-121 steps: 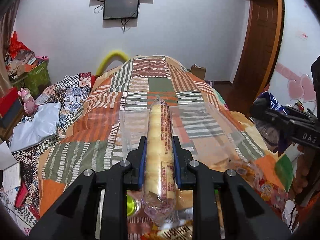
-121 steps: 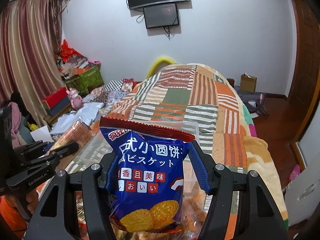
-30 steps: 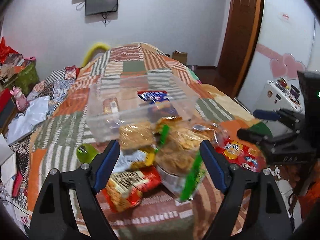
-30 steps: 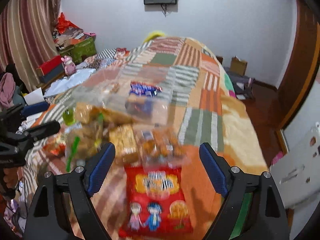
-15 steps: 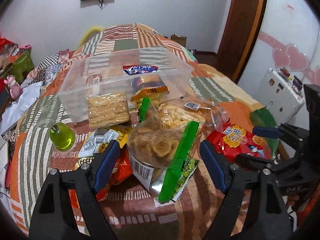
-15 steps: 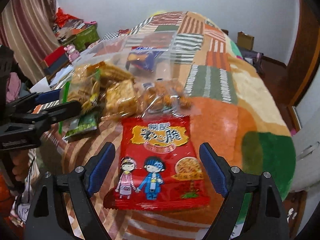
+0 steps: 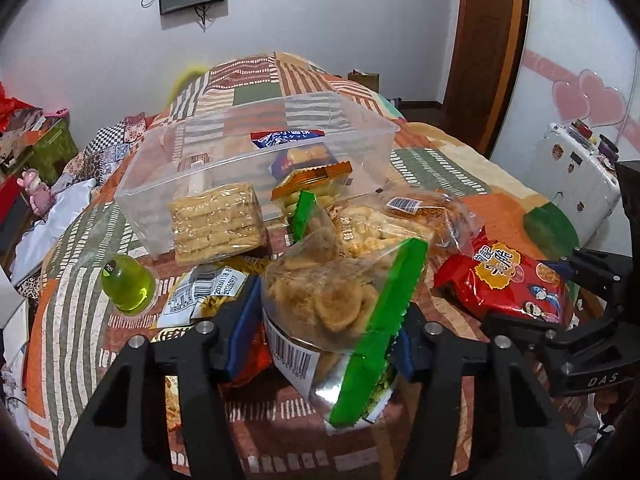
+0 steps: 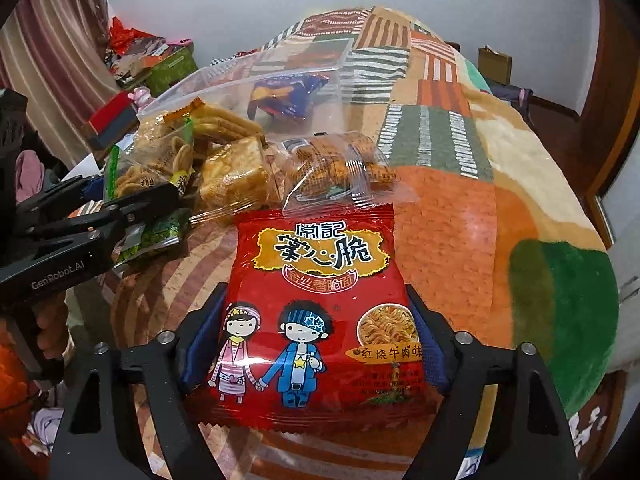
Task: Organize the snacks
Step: 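Lift both bags and carry them over the clear box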
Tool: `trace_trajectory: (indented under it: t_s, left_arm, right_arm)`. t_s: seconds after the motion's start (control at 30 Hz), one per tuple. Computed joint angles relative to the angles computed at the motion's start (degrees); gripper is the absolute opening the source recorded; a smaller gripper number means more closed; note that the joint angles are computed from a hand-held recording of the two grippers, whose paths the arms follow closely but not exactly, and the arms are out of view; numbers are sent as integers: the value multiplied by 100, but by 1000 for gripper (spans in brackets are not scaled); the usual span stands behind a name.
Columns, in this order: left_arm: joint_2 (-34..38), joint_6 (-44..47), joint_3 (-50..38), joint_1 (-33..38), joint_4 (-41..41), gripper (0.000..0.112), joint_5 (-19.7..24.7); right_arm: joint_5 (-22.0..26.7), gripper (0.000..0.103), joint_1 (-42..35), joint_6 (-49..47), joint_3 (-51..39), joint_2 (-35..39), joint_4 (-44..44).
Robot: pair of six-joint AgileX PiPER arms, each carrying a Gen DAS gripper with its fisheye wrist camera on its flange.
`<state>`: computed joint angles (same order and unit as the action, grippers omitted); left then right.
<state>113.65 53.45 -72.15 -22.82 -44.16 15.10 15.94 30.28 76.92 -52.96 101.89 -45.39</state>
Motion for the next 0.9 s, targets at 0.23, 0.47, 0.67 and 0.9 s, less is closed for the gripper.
trace_trajectory:
  t_s: [0.23, 0.47, 0.67, 0.9]
  left_arm:
    - [-99, 197, -25, 238, -356, 52, 475]
    - [-428, 604, 179, 405, -827, 51, 738]
    - [-895, 1495, 522, 510, -1605, 51, 709]
    - [-1053, 1532, 394, 744, -1751, 51, 928]
  right_arm:
    - [160, 67, 155, 427, -6, -164, -392]
    - [414, 67, 356, 627, -230, -295, -716]
    - [621, 67, 487, 938, -384, -472, -1167]
    - [664, 67, 458, 1038, -686, -457, -1403]
